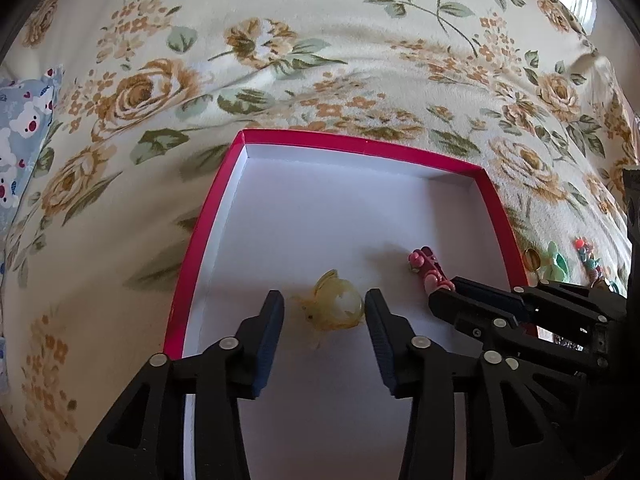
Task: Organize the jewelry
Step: 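Place the yellow hair claw in the box with left tool while right tool places pink clip, then grasp the green hair tie with left tool while right tool grasps beaded bracelet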
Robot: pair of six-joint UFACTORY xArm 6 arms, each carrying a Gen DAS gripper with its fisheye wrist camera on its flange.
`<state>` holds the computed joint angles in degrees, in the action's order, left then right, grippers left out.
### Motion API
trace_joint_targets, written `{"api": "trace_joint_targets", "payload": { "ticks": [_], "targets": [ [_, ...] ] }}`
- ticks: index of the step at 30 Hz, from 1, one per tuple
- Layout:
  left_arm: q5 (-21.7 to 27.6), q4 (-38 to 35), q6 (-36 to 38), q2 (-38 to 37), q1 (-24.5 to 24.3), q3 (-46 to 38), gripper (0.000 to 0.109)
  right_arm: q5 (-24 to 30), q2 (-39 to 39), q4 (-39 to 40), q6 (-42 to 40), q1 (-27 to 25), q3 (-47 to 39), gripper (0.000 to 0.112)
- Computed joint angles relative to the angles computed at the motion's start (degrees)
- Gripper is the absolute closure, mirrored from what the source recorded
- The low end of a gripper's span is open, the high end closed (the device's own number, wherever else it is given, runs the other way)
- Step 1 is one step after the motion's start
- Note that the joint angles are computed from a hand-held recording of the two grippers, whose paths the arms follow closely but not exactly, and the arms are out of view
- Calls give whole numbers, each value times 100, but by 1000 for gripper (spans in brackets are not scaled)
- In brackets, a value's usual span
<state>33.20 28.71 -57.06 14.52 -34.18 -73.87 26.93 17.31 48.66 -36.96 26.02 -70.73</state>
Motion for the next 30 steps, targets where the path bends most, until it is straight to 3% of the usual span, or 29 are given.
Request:
{"api": "trace_joint_targets", "payload": {
  "ticks": [7, 12, 14, 19, 24, 30],
  "targets": [
    [64, 82, -336, -225, -26, 184, 51, 83, -169, 421, -235, -51, 93, 78],
    [-158, 489, -1087, -752, -73, 727, 43, 60, -619, 961, -581, -161, 437, 72],
    [-232, 683, -1457, -986, -108, 963, 34, 23, -818, 1178, -733, -213, 597, 68],
    [-459, 1086, -2273, -1499, -274, 1436, 32, 40, -1354, 1479, -911, -467, 1091, 59],
    [-513, 1064, -2319, -1665, -483, 1516, 32, 15, -1838, 1503, -929, -775, 1610, 58],
    [-518, 809, -1870, -1476, -766, 1184, 30, -63, -2290, 1383, -794, -1203, 2110, 57]
  ]
}}
